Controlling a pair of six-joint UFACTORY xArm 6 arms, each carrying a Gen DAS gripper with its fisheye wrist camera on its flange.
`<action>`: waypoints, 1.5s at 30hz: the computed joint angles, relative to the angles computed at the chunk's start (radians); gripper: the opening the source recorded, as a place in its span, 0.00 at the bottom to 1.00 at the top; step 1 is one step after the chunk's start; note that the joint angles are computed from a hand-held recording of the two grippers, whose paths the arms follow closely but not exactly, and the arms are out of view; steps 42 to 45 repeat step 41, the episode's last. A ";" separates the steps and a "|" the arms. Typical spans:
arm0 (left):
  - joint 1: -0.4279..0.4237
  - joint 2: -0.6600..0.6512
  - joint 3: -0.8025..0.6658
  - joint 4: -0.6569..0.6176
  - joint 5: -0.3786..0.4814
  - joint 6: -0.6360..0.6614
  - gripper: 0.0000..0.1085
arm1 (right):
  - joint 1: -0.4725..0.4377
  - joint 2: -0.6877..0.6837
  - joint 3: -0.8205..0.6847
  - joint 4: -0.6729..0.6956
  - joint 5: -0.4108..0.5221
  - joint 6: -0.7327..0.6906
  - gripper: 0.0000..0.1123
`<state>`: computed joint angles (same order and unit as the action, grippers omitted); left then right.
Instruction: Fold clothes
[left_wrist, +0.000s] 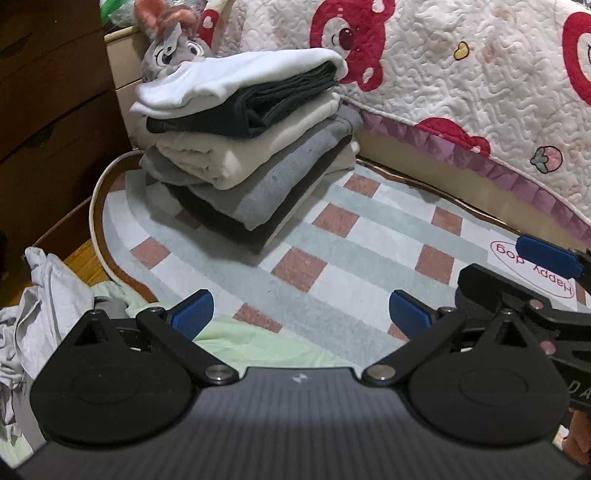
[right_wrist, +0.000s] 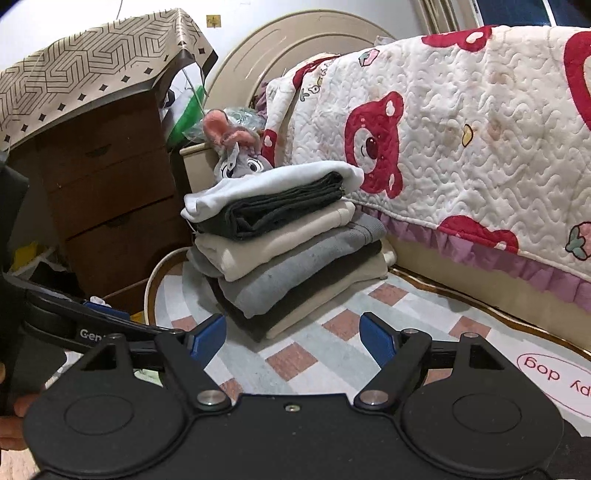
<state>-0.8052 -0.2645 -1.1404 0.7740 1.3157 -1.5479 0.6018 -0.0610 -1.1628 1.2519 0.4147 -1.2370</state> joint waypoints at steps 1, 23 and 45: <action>-0.003 0.004 -0.002 0.004 0.009 -0.001 0.95 | 0.002 0.000 0.001 -0.007 -0.004 0.001 0.74; -0.008 0.038 -0.016 0.024 0.053 -0.024 0.95 | 0.045 -0.004 0.038 -0.179 -0.086 0.083 0.74; 0.001 0.047 -0.017 -0.011 0.049 -0.025 0.95 | 0.030 0.008 0.029 -0.263 -0.042 0.202 0.75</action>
